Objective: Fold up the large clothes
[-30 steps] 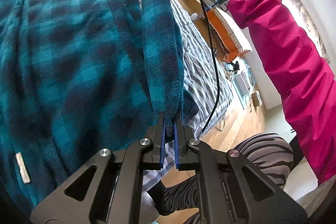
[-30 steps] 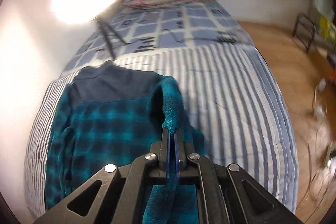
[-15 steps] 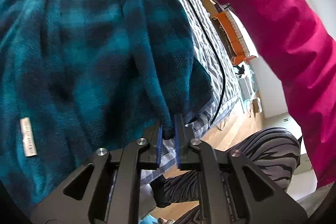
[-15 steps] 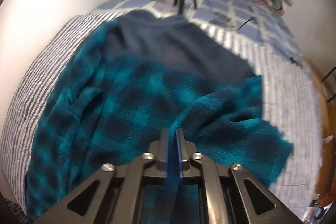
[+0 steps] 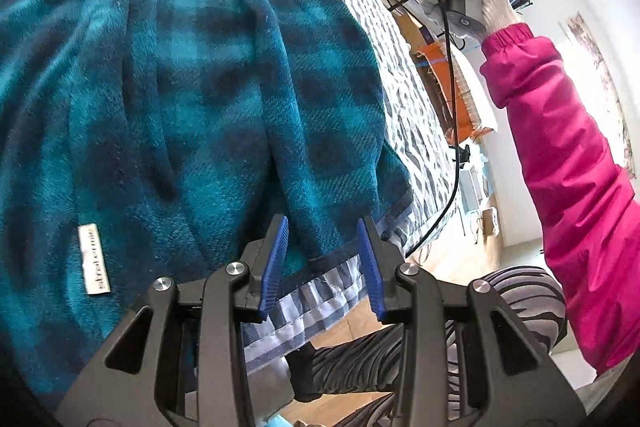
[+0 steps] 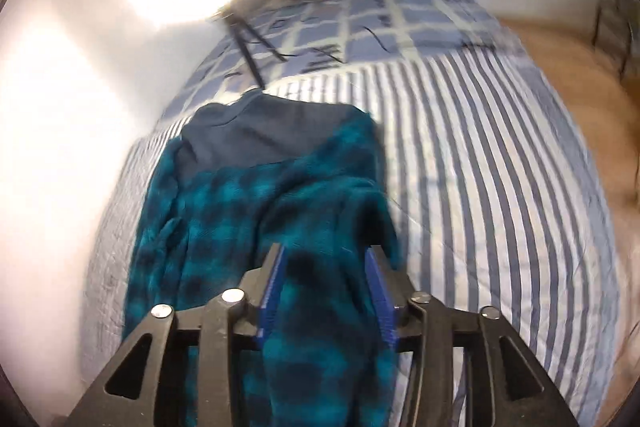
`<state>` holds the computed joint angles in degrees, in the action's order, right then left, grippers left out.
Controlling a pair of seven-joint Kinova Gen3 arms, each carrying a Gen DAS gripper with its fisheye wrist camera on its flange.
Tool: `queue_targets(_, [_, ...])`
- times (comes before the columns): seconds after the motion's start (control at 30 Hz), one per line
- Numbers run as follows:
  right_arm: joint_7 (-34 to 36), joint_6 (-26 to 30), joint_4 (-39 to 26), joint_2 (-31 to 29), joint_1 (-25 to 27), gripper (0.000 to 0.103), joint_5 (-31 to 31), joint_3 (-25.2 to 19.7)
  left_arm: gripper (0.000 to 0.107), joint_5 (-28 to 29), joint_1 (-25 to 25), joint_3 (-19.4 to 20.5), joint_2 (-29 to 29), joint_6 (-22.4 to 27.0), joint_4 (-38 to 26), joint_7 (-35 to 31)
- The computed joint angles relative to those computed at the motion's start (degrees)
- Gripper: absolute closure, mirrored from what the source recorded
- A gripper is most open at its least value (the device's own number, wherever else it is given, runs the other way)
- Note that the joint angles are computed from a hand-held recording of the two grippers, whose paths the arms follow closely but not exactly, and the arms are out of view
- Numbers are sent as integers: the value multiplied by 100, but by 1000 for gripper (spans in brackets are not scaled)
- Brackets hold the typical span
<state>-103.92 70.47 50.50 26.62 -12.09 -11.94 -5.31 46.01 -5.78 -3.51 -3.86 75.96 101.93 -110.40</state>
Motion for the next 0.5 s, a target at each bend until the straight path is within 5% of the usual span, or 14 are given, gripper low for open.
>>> queue_targets(0.1, [238,-142,141,78,227,50,-324,-134,72,-44,34,37,14,-4,-2,-33])
queue_targets(0.23, [265,130,-292,442,-174,50,112,25,72,-61,84,72,76,49,-13,-33])
queue_targets(0.3, [205,180,-370,573,-275,70,254,72,85,-28,106,113,190,17,0,-7])
queue_targets(0.33, [222,237,-386,618,-224,96,203,40,93,-54,122,146,236,-9,-6,20])
queue_targets(0.37, [155,265,-339,597,-197,96,245,-10,101,-107,135,177,254,-55,-10,72])
queue_targets(0.5, [2,312,-411,618,-655,97,982,545,102,-82,97,159,231,-177,182,-1])
